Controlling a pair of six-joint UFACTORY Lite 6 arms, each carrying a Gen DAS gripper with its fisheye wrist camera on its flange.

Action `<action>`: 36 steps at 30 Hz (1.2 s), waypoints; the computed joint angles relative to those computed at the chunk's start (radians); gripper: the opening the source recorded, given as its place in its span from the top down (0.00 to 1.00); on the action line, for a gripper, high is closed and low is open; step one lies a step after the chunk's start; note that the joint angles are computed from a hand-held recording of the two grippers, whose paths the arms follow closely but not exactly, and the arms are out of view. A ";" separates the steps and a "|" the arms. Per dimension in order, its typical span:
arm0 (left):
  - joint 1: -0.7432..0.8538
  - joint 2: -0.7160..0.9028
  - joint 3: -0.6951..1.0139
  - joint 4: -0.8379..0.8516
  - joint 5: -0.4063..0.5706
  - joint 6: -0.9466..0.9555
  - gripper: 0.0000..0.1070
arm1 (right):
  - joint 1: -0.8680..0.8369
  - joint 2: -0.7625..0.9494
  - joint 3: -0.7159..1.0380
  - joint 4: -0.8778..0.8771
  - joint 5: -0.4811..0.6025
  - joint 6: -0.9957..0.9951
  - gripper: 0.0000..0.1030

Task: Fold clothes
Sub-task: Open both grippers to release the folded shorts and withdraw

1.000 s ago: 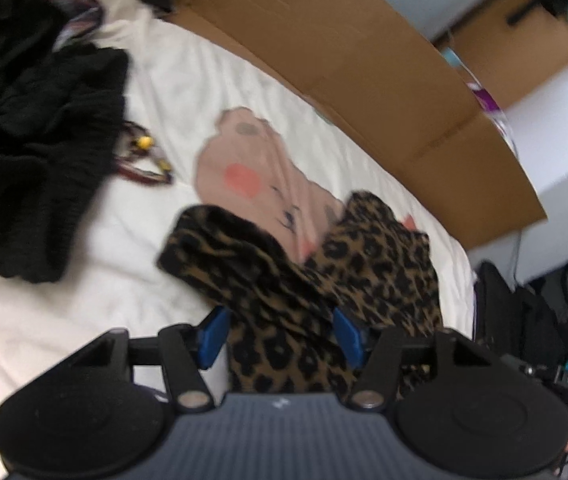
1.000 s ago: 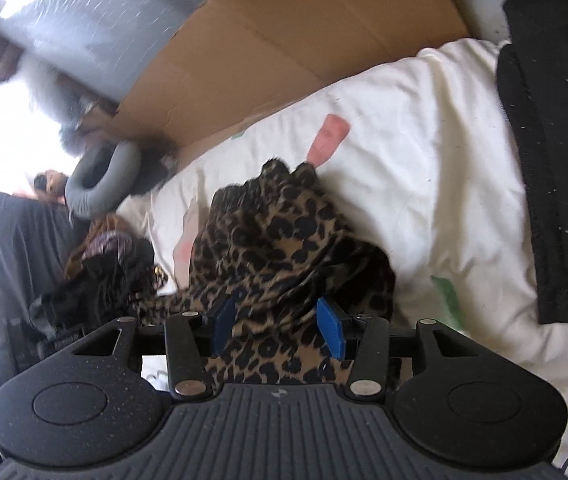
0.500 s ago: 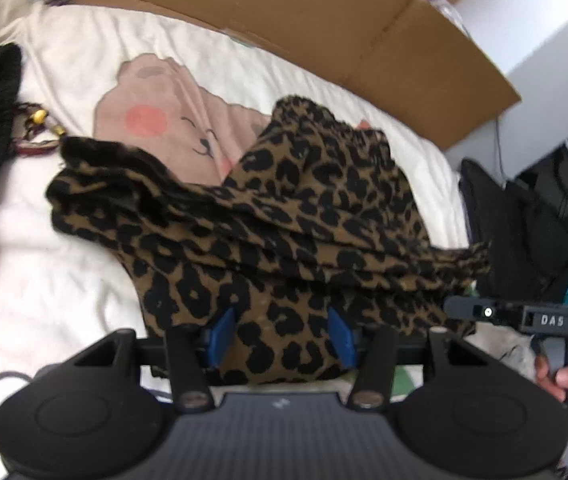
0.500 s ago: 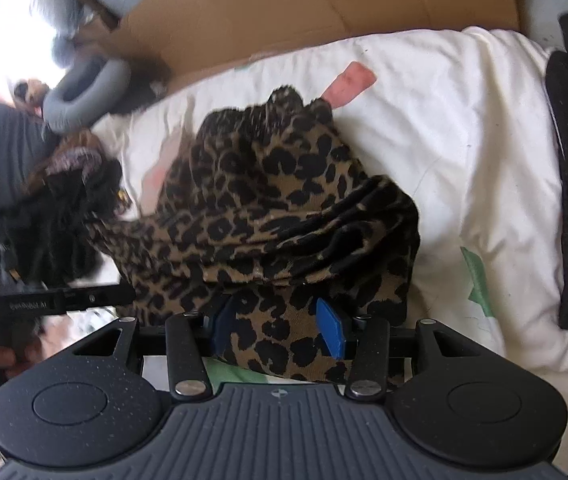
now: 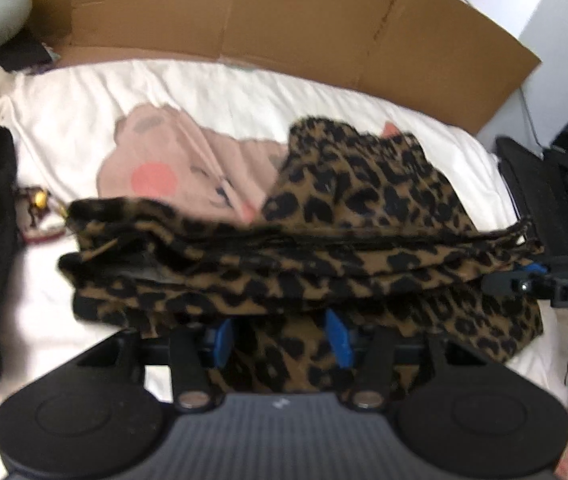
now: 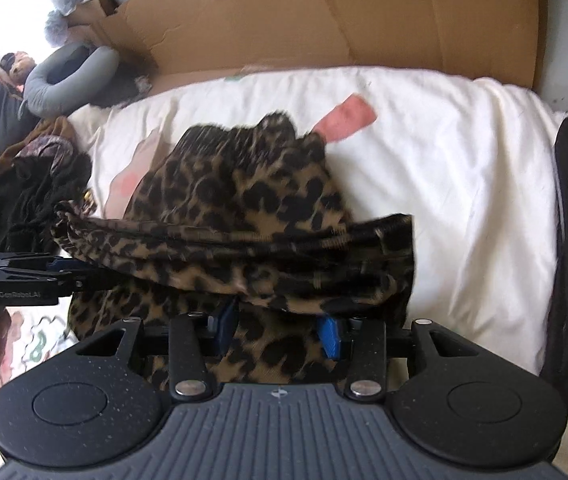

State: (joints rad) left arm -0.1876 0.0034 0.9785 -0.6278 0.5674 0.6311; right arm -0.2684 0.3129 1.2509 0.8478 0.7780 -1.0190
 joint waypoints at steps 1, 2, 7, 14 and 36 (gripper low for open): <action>0.007 0.015 0.016 -0.018 0.000 0.012 0.52 | -0.001 0.012 0.015 0.001 -0.005 0.004 0.53; 0.015 0.030 0.032 -0.035 0.000 0.023 0.52 | -0.002 0.024 0.030 0.002 -0.010 0.008 0.53; 0.029 0.079 0.102 -0.050 -0.024 0.034 0.52 | -0.014 0.054 0.086 0.000 -0.033 0.026 0.53; 0.105 0.083 0.127 -0.039 -0.050 0.049 0.52 | -0.043 0.063 0.123 -0.008 -0.070 0.039 0.53; 0.161 0.232 0.212 -0.059 -0.153 0.139 0.94 | -0.040 0.119 0.164 -0.009 -0.126 -0.031 0.99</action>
State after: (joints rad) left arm -0.0266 0.2353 1.1908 -0.6863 0.4141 0.7700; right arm -0.3088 0.4323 1.4147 0.8388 0.6522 -1.0498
